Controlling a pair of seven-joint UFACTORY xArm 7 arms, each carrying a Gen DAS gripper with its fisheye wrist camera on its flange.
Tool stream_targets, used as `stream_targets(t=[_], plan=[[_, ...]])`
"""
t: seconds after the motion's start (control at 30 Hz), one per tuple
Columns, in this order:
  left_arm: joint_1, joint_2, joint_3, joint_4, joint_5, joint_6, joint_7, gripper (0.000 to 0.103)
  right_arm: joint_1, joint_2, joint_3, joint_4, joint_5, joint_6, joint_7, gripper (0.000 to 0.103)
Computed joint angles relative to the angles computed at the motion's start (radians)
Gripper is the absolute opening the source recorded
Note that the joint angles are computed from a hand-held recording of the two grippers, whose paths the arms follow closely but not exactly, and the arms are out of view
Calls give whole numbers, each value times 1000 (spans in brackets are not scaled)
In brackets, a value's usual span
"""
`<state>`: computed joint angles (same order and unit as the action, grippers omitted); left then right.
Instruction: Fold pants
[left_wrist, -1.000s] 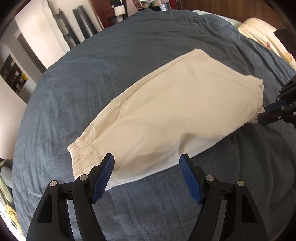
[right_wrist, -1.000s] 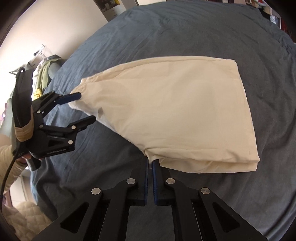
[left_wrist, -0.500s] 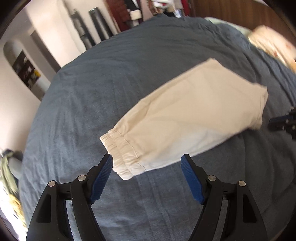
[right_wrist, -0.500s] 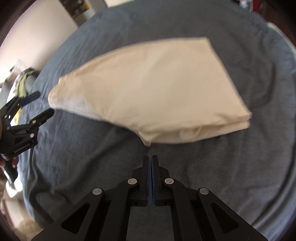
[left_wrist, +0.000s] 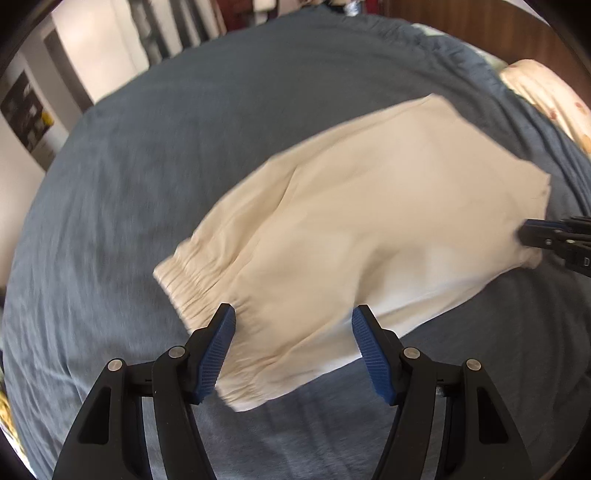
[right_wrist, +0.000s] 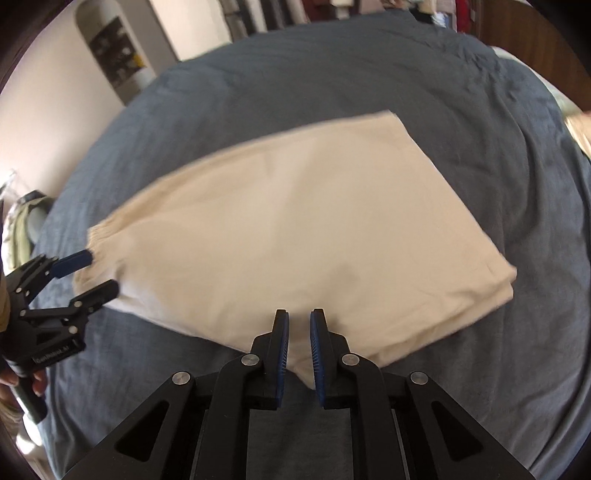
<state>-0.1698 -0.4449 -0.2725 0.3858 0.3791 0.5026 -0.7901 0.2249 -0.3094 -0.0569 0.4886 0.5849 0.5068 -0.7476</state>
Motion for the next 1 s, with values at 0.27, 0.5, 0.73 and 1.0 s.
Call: stream_targets(t=[0.27, 0.5, 0.73, 1.0], plan=[[-8, -5, -55, 43, 72, 166, -53, 74, -59, -29, 45, -50, -162, -26, 183, 13], [-76, -23, -152, 162, 230, 358, -122, 77, -94, -217, -5, -131, -281, -42, 258, 43], [-119, 122, -112, 282, 339, 243, -115, 77, -60, -160, -147, -66, -153, -107, 247, 44], [-122, 290, -16, 422, 439, 109, -49, 77, -9, -55, -199, -13, 145, -153, 185, 39]])
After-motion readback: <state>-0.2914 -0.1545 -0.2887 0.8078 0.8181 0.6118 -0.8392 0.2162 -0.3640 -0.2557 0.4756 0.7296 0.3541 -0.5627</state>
